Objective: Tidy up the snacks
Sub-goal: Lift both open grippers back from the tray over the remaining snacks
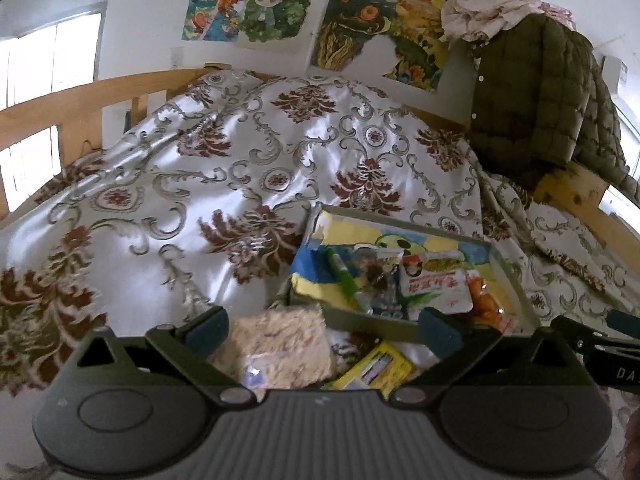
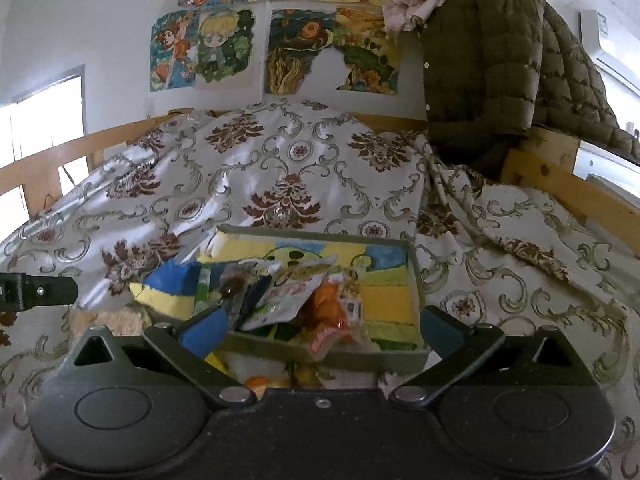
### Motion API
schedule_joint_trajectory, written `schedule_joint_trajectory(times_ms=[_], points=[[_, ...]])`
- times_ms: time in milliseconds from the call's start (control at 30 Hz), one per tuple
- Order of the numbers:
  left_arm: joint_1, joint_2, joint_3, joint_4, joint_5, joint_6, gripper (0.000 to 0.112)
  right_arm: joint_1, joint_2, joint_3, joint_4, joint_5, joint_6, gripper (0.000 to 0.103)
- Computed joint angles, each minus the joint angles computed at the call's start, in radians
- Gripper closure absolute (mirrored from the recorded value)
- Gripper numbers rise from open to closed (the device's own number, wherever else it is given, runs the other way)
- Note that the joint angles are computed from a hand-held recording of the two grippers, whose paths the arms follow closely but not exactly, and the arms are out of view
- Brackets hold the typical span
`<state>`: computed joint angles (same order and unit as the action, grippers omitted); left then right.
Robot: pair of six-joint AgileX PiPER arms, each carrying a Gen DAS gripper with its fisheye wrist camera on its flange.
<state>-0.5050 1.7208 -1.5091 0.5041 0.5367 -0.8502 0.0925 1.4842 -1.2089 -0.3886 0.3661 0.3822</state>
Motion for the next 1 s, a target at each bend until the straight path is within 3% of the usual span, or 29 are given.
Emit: schedule_joint_trajectory(times_ms=[200, 467, 700, 1000], points=[[-0.032, -0.105, 0.14, 0.116, 0.011, -0.102, 0.009, 0.054, -0.074, 0.071, -0.079, 0.055, 0.09, 0.001], [-0.063, -0.203, 0.273, 0.121, 0.057, -0.105, 0.009, 0.117, -0.137, 0.129, -0.16, 0.158, 0.184, 0.001], [-0.098, -0.238, 0.301, 0.135, 0.12, -0.115, 0.009, 0.157, -0.197, 0.183, -0.164, 0.255, 0.223, 0.001], [-0.095, -0.229, 0.296, 0.059, 0.131, -0.041, 0.009, 0.176, -0.219, 0.207, -0.115, 0.323, 0.226, 0.001]])
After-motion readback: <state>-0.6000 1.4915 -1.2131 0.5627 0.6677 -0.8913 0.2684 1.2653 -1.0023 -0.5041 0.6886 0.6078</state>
